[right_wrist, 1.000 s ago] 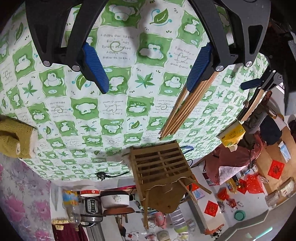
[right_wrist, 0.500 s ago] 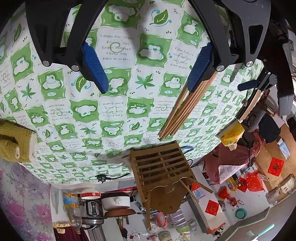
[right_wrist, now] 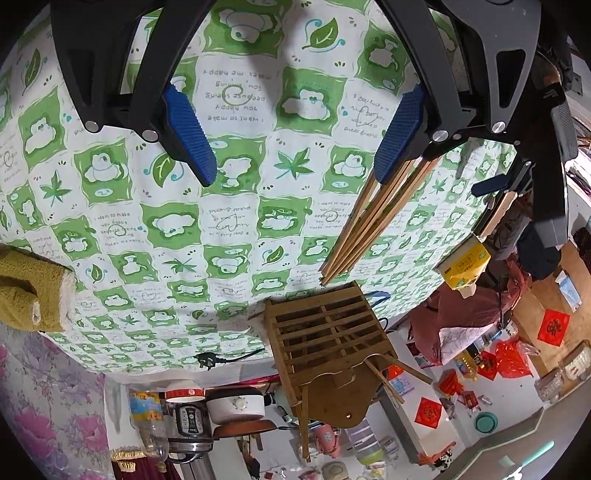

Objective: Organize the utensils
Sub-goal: 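Open the right gripper and return it over the remaining chopsticks, then close the right gripper on another wooden chopstick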

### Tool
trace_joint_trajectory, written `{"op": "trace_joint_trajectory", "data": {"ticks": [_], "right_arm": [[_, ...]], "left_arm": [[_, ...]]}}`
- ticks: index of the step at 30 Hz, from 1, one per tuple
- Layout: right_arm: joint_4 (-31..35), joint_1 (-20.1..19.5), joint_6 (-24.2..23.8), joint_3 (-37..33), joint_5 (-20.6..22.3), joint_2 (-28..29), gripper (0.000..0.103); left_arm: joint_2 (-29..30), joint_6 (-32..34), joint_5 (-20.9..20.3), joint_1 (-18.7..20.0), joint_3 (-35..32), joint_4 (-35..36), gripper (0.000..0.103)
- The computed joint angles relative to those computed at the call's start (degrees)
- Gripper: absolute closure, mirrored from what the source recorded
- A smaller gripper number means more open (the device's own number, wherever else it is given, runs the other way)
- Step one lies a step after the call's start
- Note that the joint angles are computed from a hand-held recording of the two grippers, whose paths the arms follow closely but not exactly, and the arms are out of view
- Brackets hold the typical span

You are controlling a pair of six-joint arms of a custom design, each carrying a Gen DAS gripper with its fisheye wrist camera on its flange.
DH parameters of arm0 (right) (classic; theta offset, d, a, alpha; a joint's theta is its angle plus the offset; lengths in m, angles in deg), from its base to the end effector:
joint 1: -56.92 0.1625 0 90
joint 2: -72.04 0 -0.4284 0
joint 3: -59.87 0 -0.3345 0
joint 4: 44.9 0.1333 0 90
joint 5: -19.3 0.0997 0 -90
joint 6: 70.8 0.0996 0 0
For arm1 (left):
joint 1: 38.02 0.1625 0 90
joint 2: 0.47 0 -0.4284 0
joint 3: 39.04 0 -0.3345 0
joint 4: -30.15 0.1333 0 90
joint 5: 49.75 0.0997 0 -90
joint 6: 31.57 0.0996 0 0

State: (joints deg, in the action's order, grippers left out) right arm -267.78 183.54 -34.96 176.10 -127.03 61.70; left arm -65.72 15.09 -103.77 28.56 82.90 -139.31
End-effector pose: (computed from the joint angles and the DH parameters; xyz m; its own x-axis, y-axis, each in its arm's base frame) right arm 0.3052 -0.3261 -0.0863 -0.8546 0.3964 0.3355 -0.0384 0.5959 -0.8021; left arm -0.0172 -0.5224 0.2363 -0.3051 0.6929 -0.6533 0.8573 0.4985 0.1284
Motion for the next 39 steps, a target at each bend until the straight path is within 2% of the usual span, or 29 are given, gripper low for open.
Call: {"op": "trace_joint_trajectory", "data": {"ticks": [2,4,7,12,16,20,23,25,27,30,35,37,39], "right_arm": [[-0.08,0.13,-0.16,-0.12,-0.15,0.04,0.018],[-1.07,0.41,-0.27,-0.11,-0.76,0.27,0.018],[-3.62,0.55,-0.31,0.4,-0.94,0.62,0.018],[-3.56,0.48,-1.21,0.31,-0.06,0.52,0.018],[-3.15,0.48,-0.84,0.27,0.0,0.46,0.018],[-2.94,0.33,-0.32,0.37,0.06,0.41,0.018],[-3.04,0.28,-0.39,0.43,0.15,0.4,0.018],[-3.0,0.28,-0.32,0.43,0.18,0.4,0.018],[-3.16,0.24,-0.43,0.4,0.17,0.45,0.018],[-3.53,0.25,-0.58,0.35,0.11,0.57,0.018],[-0.94,0.73,-3.21,0.02,1.87,0.1,0.02],[3.56,1.49,-5.17,-0.7,3.92,-0.38,0.024],[9.81,2.6,-5.75,-2.27,3.85,-0.53,0.032]], "left_arm": [[-0.55,-0.67,-1.79,-0.89,0.89,2.24,0.008],[-2.28,-0.57,-5.86,-1.27,1.6,7.13,0.01],[-3.28,2.3,-7.01,-1.85,4.15,3.43,0.01],[-5.01,-2.35,-9.23,2.61,-2.09,11.03,0.01],[-6.92,-1.11,-9.97,4.62,-4.05,14.86,0.01],[-7.27,2.06,-7.6,5.02,-3.72,14.84,0.009],[-6.54,0.93,-6.52,5.33,-4.85,15.68,0.007],[-5.47,-0.01,-4.78,5.01,-4.89,13.61,0.005],[-4.29,0.24,-2.99,4.51,-4.46,10.19,0.005],[-0.86,1.46,2.6,3.51,-3.26,-1.57,0.005],[-1.45,0.47,0.64,4.13,-4.45,0.42,0.006],[-1.86,2.11,-0.19,3.96,-3.58,-0.41,0.007],[-1.87,3.2,-0.17,3.67,-2.85,-1.41,0.007]]}}
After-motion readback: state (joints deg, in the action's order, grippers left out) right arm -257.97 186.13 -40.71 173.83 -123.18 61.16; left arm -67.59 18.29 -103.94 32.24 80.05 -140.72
